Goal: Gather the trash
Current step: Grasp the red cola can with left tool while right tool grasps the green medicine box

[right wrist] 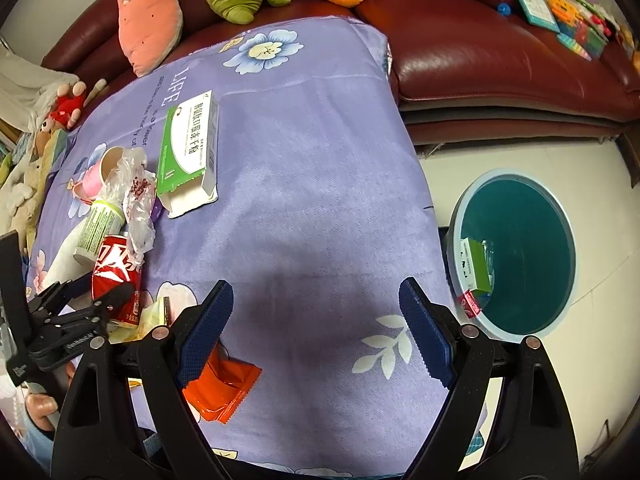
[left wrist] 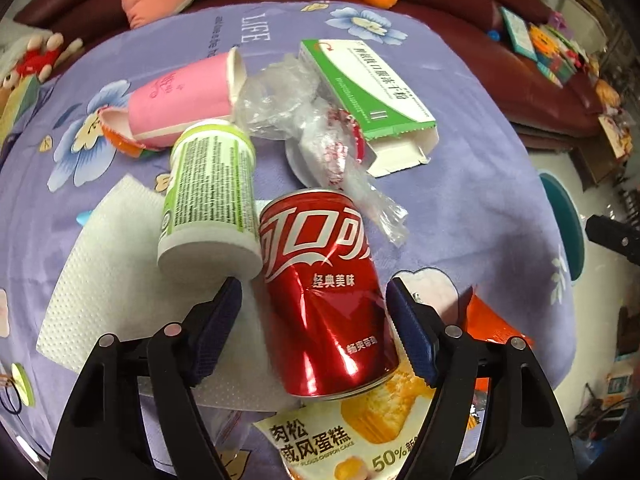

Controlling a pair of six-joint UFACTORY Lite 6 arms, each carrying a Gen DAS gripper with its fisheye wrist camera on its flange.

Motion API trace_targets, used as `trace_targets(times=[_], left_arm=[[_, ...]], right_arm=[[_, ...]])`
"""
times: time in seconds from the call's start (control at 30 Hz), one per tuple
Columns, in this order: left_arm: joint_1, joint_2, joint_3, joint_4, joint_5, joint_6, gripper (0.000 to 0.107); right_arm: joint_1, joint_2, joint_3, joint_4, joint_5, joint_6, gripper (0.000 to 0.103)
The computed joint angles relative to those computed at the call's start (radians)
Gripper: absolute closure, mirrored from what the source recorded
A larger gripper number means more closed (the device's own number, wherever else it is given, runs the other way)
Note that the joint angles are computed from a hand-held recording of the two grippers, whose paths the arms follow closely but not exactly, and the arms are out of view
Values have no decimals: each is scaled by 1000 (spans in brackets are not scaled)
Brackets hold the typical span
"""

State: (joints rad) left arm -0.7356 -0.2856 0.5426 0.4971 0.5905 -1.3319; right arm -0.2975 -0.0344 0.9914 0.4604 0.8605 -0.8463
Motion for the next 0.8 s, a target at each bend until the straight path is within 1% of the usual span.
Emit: trace_targets(times=[0.03, 0.07, 0.1, 0.13, 0.17, 0.2, 0.3, 0.37, 0.43, 0.47, 0.53, 0.63, 0.77, 0.8], left_arm=[[-6, 10, 5, 6, -6, -4, 38], [0, 11, 2, -23, -31, 25, 47], [-11, 20, 5, -16, -38, 13, 48], [-50, 32, 24, 32, -3, -42, 55], [-82, 38, 37, 63, 26, -77, 58], [-95, 33, 43, 58, 27, -74, 58], [-82, 42, 41, 19, -17, -24, 57], [-47, 82, 40, -62, -76, 73, 57], [-7, 127, 28, -119, -138, 125, 56], [1, 122, 19, -117, -152, 116, 57], [-22, 88, 28, -57, -108, 47, 57], [-38, -8, 45, -16, -34, 27, 57], [17, -145, 85, 6, 59, 85, 57], [65, -173, 97, 5, 68, 128, 57]], right_arm=[[-3, 2, 1, 2, 2, -3, 22], [-6, 4, 0, 5, 4, -6, 22], [-10, 2, -4, 8, 6, -10, 22], [-13, 3, -4, 10, 7, -13, 22], [-17, 4, -6, 13, 9, -16, 22], [-18, 9, -4, 14, 8, -18, 22], [-28, 14, -10, 19, 6, -30, 22], [-34, 17, -13, 21, 5, -34, 22], [-37, 23, -12, 22, 4, -36, 22], [-38, 25, -11, 22, 2, -36, 22], [-30, 32, -5, 19, -3, -30, 22], [1, 50, 16, 9, -20, -7, 22], [91, 87, 67, 0, -49, 49, 22], [122, 102, 88, -4, -56, 70, 22]])
